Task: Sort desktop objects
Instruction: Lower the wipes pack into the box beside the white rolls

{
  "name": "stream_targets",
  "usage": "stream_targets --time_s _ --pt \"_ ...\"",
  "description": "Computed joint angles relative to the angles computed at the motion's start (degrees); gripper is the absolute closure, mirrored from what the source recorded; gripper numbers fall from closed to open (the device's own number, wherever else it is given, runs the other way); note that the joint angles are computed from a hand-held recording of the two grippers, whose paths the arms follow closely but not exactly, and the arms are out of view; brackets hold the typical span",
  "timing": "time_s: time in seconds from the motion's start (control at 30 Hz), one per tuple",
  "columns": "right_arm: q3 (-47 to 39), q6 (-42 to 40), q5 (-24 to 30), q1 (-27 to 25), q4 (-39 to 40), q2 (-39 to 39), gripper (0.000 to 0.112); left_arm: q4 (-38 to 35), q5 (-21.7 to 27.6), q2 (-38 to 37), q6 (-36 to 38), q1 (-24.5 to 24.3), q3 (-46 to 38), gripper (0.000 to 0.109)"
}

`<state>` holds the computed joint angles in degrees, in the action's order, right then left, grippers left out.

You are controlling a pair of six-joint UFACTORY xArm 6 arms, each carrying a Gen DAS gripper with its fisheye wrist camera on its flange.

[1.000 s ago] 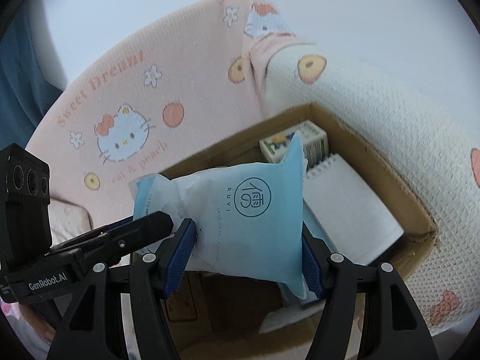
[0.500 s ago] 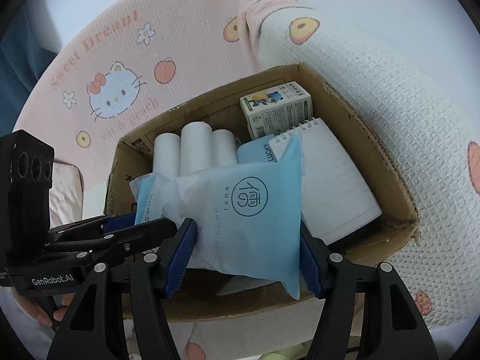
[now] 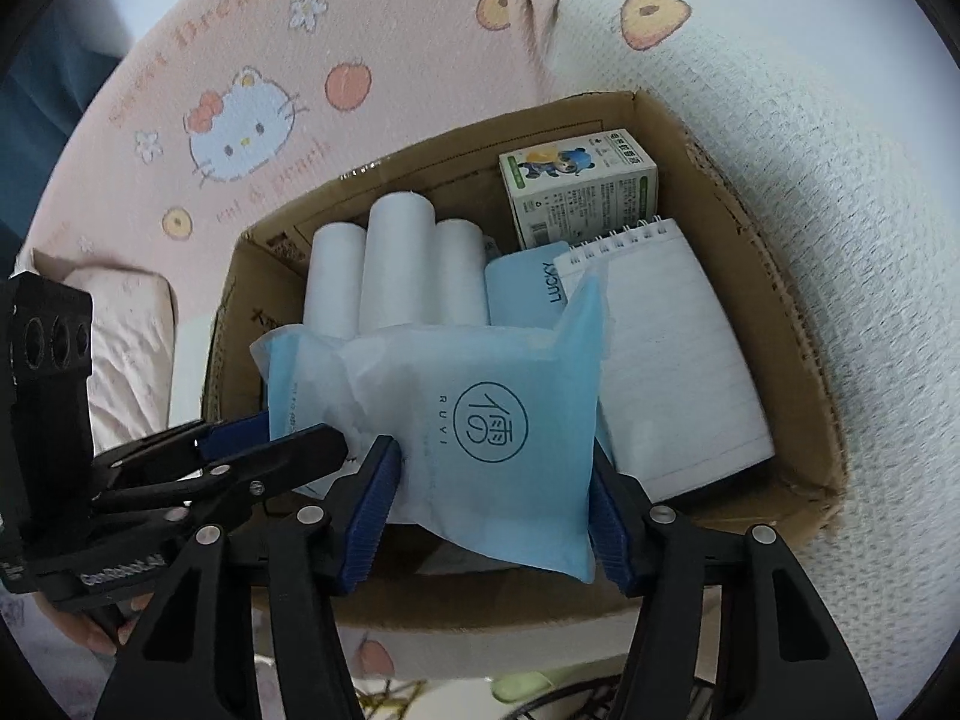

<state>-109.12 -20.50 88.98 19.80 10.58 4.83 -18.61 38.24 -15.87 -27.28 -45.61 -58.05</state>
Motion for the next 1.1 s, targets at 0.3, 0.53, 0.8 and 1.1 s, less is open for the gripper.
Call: stream_targets --time_s 0.3,0.53,0.8,1.1 --pt "-4.62 -2.23 3.48 1.08 -4.13 2.92 0.060 9.43 2.07 0.22 -3.32 -1.55 -1.15 0.052" --pt "-12.78 -3.26 10.78 -0.18 -2.52 8.47 0.061 2.10 -1.28 -1.67 2.22 1.75 1.03 0.062" --pt "-17.34 -4.73 14.82 2.05 -4.97 11.81 0.072 -9.43 -0.95 1.26 16.66 3.59 -0.92 0.096" --pt "-8.19 -3.87 12.14 6.39 -8.50 9.20 0.074 -12.00 3.33 4.24 24.08 2.31 -3.37 0.099"
